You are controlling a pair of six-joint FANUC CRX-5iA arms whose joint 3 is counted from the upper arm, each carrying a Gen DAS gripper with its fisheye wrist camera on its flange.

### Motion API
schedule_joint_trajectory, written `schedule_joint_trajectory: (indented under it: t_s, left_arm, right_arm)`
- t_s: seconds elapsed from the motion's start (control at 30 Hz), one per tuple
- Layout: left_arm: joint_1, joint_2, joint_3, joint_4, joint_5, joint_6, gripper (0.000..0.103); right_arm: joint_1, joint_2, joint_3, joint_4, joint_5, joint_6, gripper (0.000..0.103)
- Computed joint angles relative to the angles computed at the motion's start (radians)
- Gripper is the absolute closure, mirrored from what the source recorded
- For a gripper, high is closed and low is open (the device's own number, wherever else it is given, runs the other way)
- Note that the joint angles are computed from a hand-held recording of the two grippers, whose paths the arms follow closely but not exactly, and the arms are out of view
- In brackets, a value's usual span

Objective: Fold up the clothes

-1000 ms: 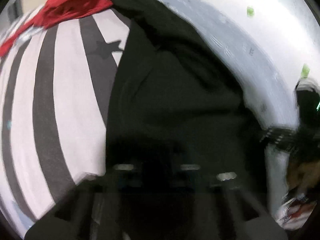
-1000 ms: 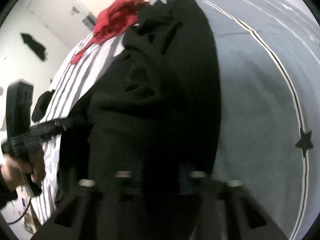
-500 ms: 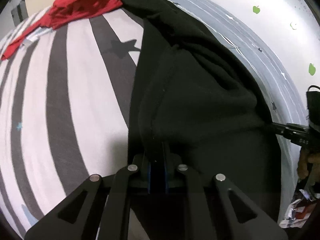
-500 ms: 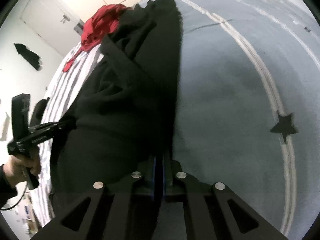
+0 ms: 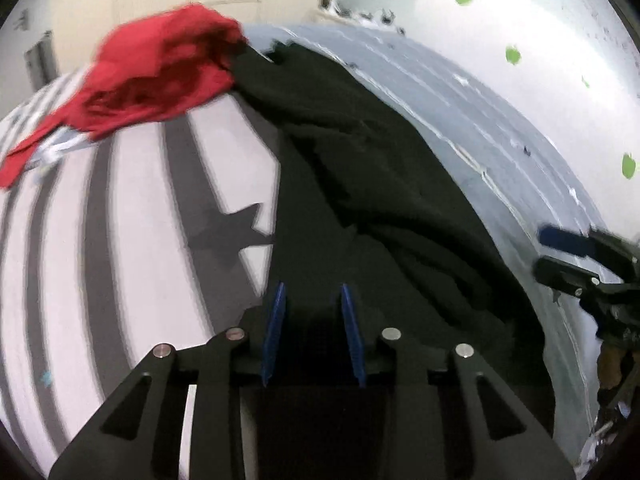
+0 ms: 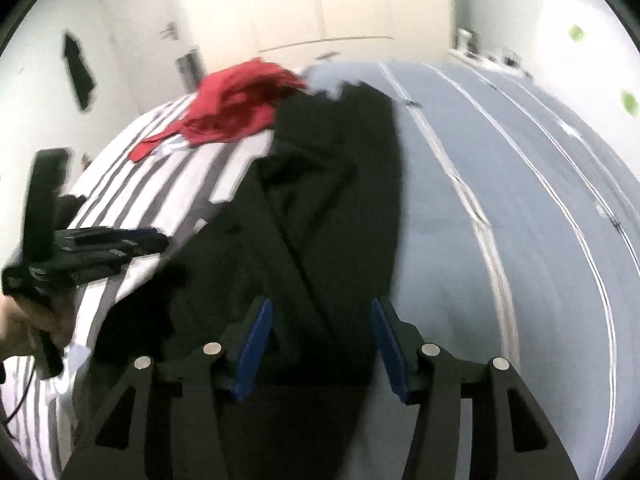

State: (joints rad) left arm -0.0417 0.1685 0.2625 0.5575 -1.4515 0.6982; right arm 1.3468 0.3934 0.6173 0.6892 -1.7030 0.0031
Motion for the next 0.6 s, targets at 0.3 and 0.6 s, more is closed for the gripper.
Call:
schedule_joint_trajectory:
  t_s: [0.3,0.6]
  left_arm:
    - [-0.081,0.100,0.071,0.021,-0.037,-0.003,0.077]
    - [-0.109,0.079,0.032,0.008,0.043,-0.034,0.098]
  right_arm:
    - [-0.159,-0.001,-0.049,-0.110,0.211,0.126,0.070]
    - [-0.189,-0.081,-0.189,-0.114,0.302,0.003,0.101]
